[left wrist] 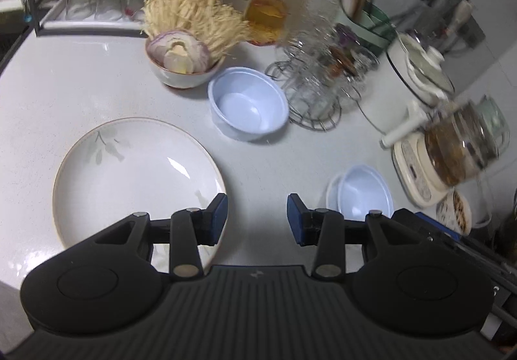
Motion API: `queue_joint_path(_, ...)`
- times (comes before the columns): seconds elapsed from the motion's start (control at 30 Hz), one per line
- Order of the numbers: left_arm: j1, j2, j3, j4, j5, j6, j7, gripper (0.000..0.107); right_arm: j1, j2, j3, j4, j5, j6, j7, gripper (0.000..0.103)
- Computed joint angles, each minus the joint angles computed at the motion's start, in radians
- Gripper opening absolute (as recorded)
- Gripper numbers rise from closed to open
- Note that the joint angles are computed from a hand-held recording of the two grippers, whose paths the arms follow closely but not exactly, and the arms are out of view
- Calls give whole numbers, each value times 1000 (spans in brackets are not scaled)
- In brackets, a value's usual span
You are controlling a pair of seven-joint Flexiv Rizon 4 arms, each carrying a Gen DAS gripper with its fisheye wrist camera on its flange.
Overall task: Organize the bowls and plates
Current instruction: 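Move both tools toward the light blue bowl beside the onion bowl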
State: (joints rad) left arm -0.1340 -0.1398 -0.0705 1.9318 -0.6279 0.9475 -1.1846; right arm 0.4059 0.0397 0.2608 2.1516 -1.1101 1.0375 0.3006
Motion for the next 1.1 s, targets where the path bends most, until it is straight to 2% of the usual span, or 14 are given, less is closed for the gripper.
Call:
queue_joint_path(0.43, 75, -223, -38, -212, 0, -50, 14, 52, 49, -189, -70, -176, 136, -23, -141, 45)
queue_joint_path(0.53, 89, -277, -43, -282, 15, -94, -12, 52, 64, -239, -91, -222, 181, -19, -178, 45)
queue_joint_path(0.77, 98, -395, -60, -431, 67, -142, -40, 52, 88, -331, -146, -306, 259, -22, -170, 44)
queue_joint_path(0.97, 103, -453, -70, -489, 88, -157, -46, 50, 102, -392, -185, -357, 280, 4, -190, 44)
queue_joint_path(1.1, 104, -483, -75, -519, 104, -173, -41, 41, 112, -432, -204, -388, 307, 11, -199, 41)
